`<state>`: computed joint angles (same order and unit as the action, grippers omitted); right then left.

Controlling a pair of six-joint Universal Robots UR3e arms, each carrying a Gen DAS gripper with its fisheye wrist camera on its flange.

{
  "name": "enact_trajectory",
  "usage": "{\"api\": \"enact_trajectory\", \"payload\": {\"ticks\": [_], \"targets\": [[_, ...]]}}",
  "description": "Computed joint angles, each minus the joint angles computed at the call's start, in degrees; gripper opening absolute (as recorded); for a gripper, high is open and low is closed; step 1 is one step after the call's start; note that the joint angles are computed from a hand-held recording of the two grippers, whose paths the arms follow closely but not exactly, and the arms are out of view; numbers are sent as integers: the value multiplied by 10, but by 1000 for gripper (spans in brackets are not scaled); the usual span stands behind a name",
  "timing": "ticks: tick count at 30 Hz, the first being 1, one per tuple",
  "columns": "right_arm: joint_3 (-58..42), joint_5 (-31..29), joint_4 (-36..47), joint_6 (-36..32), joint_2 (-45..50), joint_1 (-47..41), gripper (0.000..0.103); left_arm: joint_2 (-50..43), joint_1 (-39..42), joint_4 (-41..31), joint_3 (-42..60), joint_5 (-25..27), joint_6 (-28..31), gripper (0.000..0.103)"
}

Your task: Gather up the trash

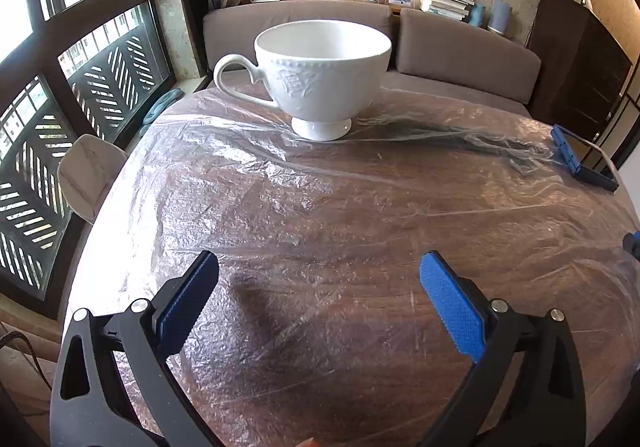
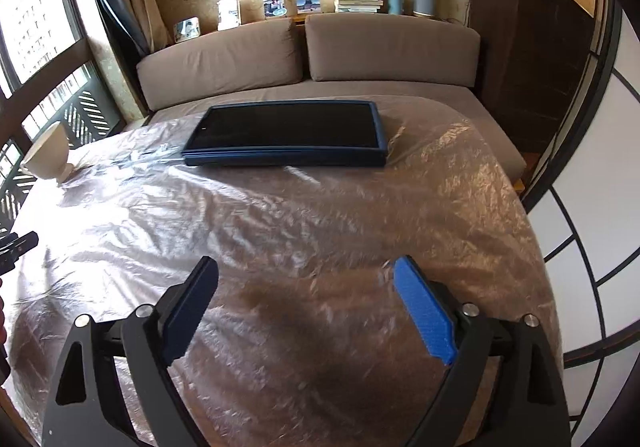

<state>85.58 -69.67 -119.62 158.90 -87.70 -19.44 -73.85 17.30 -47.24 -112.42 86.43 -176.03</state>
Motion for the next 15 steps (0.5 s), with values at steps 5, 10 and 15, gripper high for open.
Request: {"api": "enact_trajectory", "payload": {"ticks": [5,10,15], "targets": [[-11,-6,9,-8,12,5,92,-20,0,-10,16,0,1,101],[-17,-66,2,-10,19,46,99,-23,-2,-10,18,1,2,102],[-16,-68,4,-7,16,47,99,-25,-5,-10,19,3,-1,102]]}}
